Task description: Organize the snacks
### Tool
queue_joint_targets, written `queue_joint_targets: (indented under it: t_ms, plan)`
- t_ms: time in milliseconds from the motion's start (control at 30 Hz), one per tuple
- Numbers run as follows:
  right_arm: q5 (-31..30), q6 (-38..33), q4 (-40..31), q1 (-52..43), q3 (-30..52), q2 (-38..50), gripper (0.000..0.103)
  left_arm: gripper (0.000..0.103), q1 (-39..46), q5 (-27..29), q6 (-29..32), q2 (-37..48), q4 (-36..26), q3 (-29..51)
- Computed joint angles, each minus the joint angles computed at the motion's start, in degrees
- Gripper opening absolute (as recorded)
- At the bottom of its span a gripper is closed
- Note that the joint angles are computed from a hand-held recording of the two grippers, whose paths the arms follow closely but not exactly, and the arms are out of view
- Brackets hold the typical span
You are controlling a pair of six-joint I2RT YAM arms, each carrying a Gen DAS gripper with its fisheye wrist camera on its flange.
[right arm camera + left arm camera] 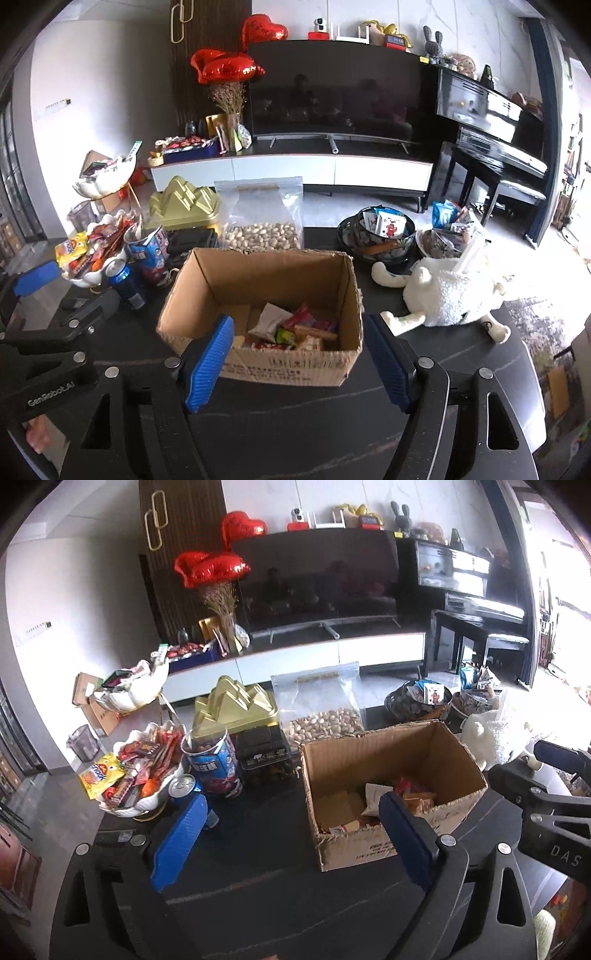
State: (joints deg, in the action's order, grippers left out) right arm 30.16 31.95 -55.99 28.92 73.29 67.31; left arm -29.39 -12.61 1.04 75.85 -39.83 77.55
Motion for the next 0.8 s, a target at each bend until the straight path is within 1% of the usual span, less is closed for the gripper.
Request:
queue_joint_targets:
  t_ms: [33, 100, 200, 400, 533, 567, 667, 733, 800]
  plan:
    - [0.6, 0.5, -0.3, 0.5, -0.2, -0.3, 0.074, 0.097, -0.1, -0.1, -0.1, -0.9, 0.2, -0.8]
    - [3.7, 2.7, -1.9, 3.4, -0.8, -1.3, 0.075, 0.098, -0.3, -0.3, -0.1, -3.8, 1.2, -3.5]
    - [6.4, 5.5, -3.3, 6.8, -2.1, -2.9, 0.08, 0.099, -0.9, -1.0, -0.4, -7.5, 1.7, -6.7]
    - [11.4, 12.4, -7.0, 14.9, -4.6, -5.6, 0.081, 0.1, -2.8, -3.6, -0.9, -15.3, 3.0, -13.6]
    - [17.4, 19.1, -12.1, 21.7, -5.2, -5.6, 0.082, 0.1, -2.9, -4.0, -1.9, -19.7, 2.6, -17.1]
    - [19.2, 22.0, -14.3, 23.9, -5.1, -5.3, 0.084, 0.1, -2.7, -3.2, -2.1, -20.6, 2.1, -17.6]
    - [21.3, 27.5, -17.8, 27.9, -5.4, -5.2, 0.085, 0.1, -2.8, -2.3, -2.6, -23.2, 1.1, -19.2]
    - [22.3, 31.2, -20.2, 30.7, -5.5, -4.9, 0.085, 0.1, -3.7, -3.6, -2.7, -25.2, 1.3, -20.6]
    - [22.8, 34.3, -22.1, 32.8, -5.9, -5.0, 0.085, 0.102, -5.0, -5.4, -3.1, -27.1, 1.3, -21.9]
